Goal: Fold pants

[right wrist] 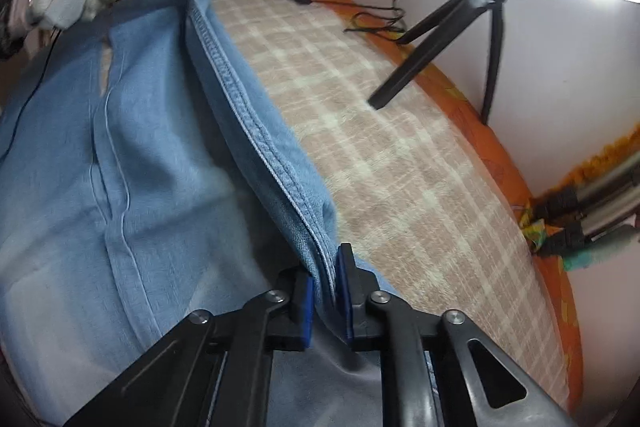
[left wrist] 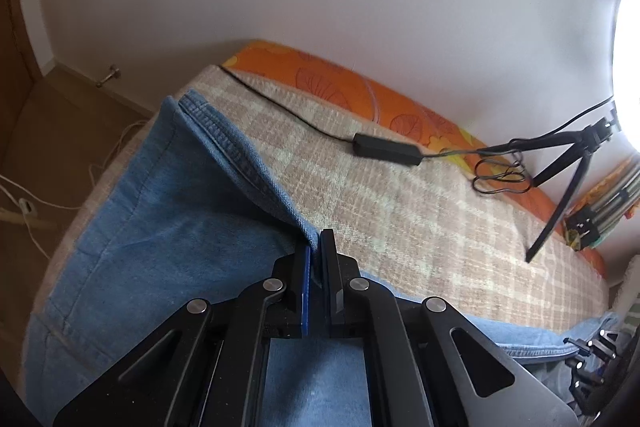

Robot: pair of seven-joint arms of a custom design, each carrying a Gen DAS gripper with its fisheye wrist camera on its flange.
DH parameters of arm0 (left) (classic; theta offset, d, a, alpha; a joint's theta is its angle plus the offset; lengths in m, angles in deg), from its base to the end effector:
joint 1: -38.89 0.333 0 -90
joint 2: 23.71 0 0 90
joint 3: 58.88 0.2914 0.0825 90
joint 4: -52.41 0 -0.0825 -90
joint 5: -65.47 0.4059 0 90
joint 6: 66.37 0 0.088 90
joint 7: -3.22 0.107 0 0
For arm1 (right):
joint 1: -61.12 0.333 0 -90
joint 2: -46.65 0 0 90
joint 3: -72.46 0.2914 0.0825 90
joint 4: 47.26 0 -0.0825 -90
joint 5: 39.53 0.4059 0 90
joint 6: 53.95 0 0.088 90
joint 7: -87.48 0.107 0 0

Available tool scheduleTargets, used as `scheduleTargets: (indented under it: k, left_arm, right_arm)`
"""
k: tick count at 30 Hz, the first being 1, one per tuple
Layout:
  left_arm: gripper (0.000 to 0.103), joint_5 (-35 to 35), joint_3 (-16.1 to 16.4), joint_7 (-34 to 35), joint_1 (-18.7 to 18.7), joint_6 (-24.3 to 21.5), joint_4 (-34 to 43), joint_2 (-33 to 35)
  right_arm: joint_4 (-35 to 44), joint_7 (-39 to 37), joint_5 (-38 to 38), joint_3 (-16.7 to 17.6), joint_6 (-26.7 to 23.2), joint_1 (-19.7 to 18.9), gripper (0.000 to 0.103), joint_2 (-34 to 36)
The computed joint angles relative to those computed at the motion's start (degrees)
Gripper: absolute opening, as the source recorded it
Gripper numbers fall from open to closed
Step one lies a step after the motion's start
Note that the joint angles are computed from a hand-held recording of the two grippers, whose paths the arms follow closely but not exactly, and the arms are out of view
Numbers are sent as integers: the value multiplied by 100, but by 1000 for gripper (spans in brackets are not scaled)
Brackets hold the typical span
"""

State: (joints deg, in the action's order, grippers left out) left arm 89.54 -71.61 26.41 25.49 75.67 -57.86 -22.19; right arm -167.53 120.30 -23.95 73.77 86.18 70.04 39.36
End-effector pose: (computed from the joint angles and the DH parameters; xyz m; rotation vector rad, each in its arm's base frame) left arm 0.5631 -0.2767 0.5001 -2.3075 1.4510 -0.7438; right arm 0.5686 0.1033 0.4950 -2.6170 0.7539 -0.4987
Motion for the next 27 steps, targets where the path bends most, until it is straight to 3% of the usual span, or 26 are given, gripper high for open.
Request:
scheduleTargets:
  k: [9, 15, 21, 27]
  left_arm:
    - [3, 322, -75, -394, -15, 267, -811, -1141]
    - [3, 332, -173, -645, -108, 327, -1615, -2129]
    - [3, 203, -312, -1056, -404, 255, -2823, -3519]
    - [3, -120, -411, -1709, -892, 232, -4025, -4593]
  right_arm:
    - [-793, -47, 176, 76, 550, 17, 4, -1275]
    - [-1455, -111, 251, 157, 407, 68, 4, -2317]
    - [-2166, -204, 360, 183, -197, 149, 4, -3584]
    - [-2808, -302, 244, 336, -1112, 195, 4, -4718]
